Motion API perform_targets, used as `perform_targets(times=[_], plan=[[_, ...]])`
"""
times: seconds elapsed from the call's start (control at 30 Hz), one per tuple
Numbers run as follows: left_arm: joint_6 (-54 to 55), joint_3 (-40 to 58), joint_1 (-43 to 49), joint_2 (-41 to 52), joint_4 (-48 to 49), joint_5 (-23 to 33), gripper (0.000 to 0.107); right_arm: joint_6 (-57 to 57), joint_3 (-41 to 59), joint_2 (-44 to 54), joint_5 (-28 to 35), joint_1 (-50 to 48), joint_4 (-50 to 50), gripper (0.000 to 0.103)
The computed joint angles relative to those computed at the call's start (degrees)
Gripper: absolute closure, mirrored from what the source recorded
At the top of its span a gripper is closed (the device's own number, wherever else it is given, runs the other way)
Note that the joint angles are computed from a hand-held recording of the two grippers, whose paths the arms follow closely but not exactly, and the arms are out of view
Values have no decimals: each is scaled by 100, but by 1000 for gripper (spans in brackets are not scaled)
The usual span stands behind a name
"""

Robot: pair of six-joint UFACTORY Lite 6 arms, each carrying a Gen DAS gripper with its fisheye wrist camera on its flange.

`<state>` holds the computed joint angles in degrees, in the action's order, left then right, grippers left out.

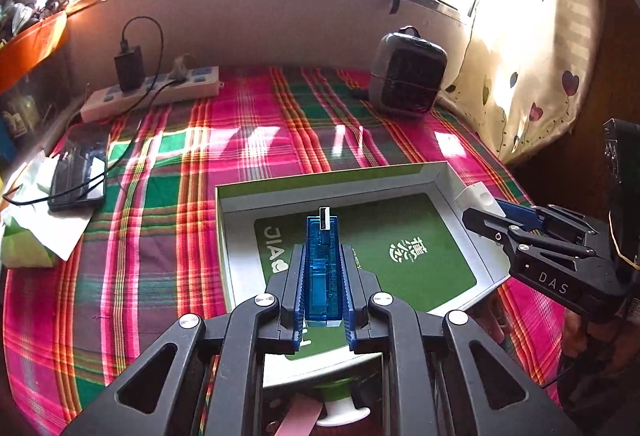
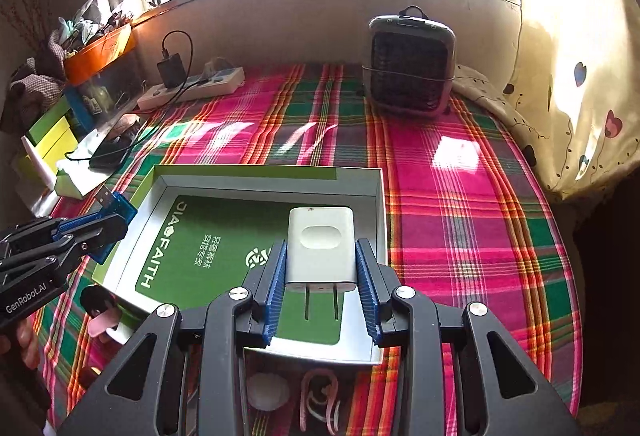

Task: Organize rigid objects
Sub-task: 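Lower and release the blue device into the box while the right releases the charger there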

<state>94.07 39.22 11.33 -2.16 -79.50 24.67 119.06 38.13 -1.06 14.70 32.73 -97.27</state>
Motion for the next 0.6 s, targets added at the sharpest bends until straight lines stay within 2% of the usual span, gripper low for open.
perform_targets(times=[0.23,0.6], plan=[[220,680,-227,1002,-298,-311,92,275,781,1064,-303,-309,-523,68],[383,1137,-400,1701,-550,-569,92,350,1453,1944,-466,-413,-834,68]])
